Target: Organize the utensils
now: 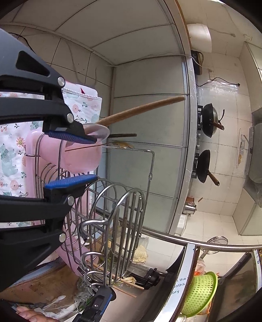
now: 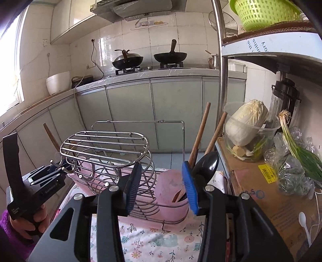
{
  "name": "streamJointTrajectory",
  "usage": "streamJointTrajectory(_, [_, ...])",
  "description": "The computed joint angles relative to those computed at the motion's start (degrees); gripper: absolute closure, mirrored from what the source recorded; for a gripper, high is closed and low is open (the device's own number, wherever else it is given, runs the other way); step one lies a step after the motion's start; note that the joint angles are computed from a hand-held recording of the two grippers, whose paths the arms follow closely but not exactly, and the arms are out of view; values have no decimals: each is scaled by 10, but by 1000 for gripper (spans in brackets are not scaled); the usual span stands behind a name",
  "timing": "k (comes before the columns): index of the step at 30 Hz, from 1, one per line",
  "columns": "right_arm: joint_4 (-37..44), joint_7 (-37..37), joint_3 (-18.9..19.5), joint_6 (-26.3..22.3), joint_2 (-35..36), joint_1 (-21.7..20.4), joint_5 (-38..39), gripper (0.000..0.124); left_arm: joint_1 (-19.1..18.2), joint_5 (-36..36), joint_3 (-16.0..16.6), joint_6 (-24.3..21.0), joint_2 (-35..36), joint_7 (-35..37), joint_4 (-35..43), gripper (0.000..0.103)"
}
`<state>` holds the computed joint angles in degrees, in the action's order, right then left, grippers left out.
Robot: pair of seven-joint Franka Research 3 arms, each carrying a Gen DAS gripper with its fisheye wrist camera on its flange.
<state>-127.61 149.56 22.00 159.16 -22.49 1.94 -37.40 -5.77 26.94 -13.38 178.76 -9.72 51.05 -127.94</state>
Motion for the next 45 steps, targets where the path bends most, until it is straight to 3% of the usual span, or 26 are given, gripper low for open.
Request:
streamJointTrajectory(4, [-9,12,10,8,-21,-8,-12,75,-38,-45,31,-2,-25,44,-21,61])
streamJointTrajectory(6, [-14,21,22,11,-34,-18,-21,71,-45,-61,35,1,-39,55,-33,61])
streamJointTrajectory(13, [-46,48,61,30,-84,-49,-16,69,-26,-63,6,13,-94,46,-81,61])
streamJointTrajectory(18, [-72,84,122,32,-130,-98,-23,65,-64,-84,25,1,-125,58,-110,61])
streamJointTrajectory(25, [-102,104,175,26,-166,-126,6,65,-62,-85,8,-7,-158,51,-137,61])
streamJointTrajectory(35, [-129,95,186,29,-172,-112,54,65,-49,-74,-12,-9,-199,27,-176,61])
streamJointTrajectory(45, [-137,77,199,38,-171,-111,77,65,-54,-74,-6,-19,-210,20,-189,61])
